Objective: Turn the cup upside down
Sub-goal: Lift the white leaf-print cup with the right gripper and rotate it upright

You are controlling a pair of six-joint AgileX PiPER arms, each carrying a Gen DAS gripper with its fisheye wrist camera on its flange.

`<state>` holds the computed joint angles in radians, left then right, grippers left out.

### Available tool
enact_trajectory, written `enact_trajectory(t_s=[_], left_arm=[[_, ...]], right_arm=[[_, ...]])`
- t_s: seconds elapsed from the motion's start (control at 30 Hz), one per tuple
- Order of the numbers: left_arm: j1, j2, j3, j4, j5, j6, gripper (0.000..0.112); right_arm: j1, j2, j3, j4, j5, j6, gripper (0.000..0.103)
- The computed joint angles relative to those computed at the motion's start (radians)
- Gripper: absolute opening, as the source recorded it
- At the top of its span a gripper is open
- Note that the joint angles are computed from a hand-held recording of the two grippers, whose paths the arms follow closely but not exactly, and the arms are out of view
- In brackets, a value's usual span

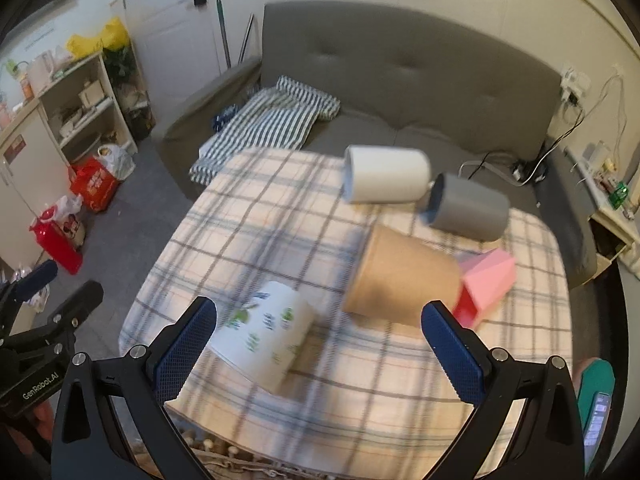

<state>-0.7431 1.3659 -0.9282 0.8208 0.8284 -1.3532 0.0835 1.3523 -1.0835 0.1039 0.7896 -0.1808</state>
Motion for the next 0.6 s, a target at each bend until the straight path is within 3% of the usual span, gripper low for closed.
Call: enact_trajectory(t_s=[0.1, 0.27, 0.43, 0.6], left_arm=[[0.035, 0.008, 0.009, -0.001, -0.038, -0.015, 0.089], [0.086, -0.006, 0.050, -0.038, -0.099, -0.022, 0.089], [0.136, -0.035, 0.095, -0.063, -0.160, -0.018, 0.089], [0.171, -0.039, 0.109, -0.096, -0.206, 0.014, 0.089]], right_arm=[[0.037, 0.092, -0.062, -0.001, 0.061, 0.052, 0.103], [0.111, 0.221, -0.131, -0.094, 0.088, 0.165, 0.102], [0.111, 0.366, -0.247, -0.049, 0.179, 0.165, 0.088], [0.102, 0.451, -0.298, -0.020, 0.228, 0.173, 0.084]])
